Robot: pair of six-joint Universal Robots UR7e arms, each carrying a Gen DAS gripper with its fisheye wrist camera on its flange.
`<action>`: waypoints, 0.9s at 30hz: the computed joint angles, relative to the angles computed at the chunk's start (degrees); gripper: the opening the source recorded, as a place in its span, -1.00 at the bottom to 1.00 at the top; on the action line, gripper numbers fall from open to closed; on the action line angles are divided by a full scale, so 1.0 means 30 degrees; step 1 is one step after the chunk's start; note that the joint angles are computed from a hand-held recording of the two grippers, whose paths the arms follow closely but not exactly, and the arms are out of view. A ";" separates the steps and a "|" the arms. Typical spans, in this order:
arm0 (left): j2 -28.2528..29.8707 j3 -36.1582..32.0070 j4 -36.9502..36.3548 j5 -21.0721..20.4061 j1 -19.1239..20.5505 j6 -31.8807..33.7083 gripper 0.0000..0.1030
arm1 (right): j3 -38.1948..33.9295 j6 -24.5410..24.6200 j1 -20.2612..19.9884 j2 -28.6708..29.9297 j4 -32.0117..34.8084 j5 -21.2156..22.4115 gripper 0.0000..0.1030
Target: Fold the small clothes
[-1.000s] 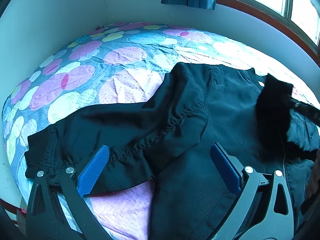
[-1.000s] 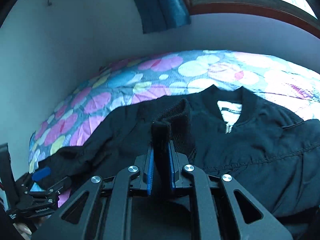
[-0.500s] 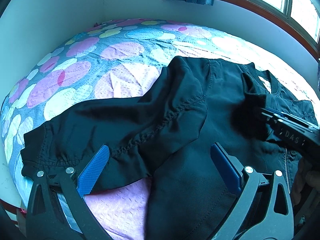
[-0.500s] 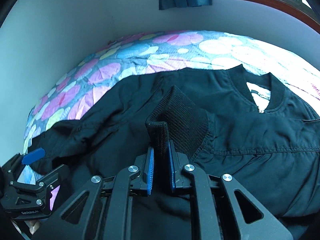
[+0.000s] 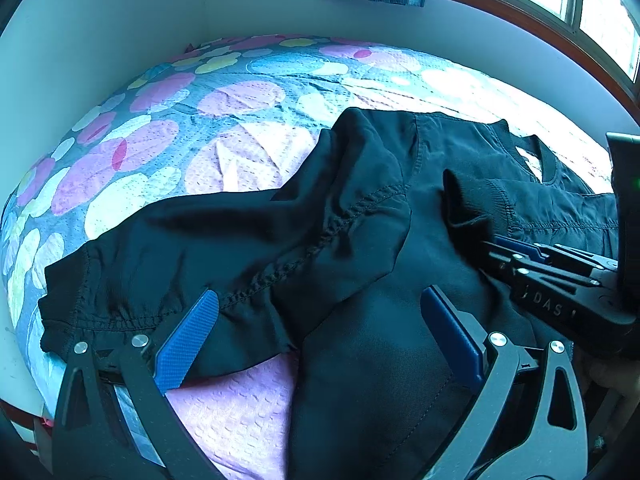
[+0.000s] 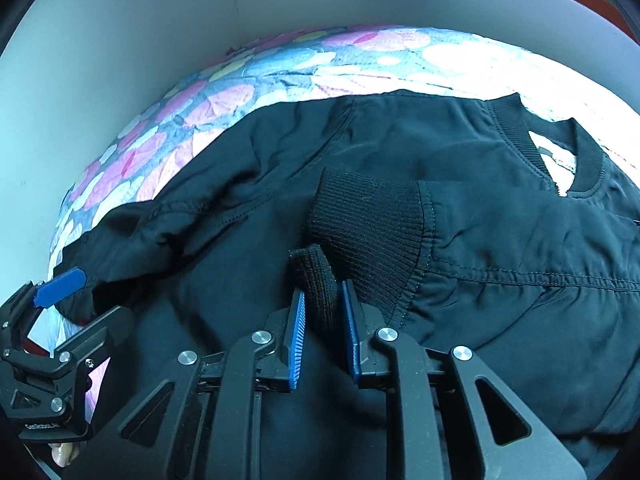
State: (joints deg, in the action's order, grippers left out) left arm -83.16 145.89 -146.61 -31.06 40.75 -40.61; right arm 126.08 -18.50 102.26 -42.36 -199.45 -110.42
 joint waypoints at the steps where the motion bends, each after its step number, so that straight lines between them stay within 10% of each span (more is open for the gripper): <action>1: 0.0000 0.0000 0.0000 0.0000 0.0000 0.0000 0.96 | 0.0010 0.0047 -0.0010 0.0010 0.0021 0.0057 -0.56; 8: -0.0092 -0.0004 -0.0218 -0.0129 0.0209 0.0248 0.96 | 0.0300 0.0647 -0.0806 -0.0652 0.1216 0.2616 -0.17; 17: -0.1750 0.0510 -0.0313 0.0164 0.0047 0.1086 0.96 | 0.1828 0.0660 -0.1508 -0.2431 0.0866 0.5298 -0.14; 27: -0.4349 0.1422 -0.0700 0.0233 0.0058 0.2198 0.96 | 0.6054 -0.0702 -0.6030 -1.0295 -0.0868 0.6940 -0.09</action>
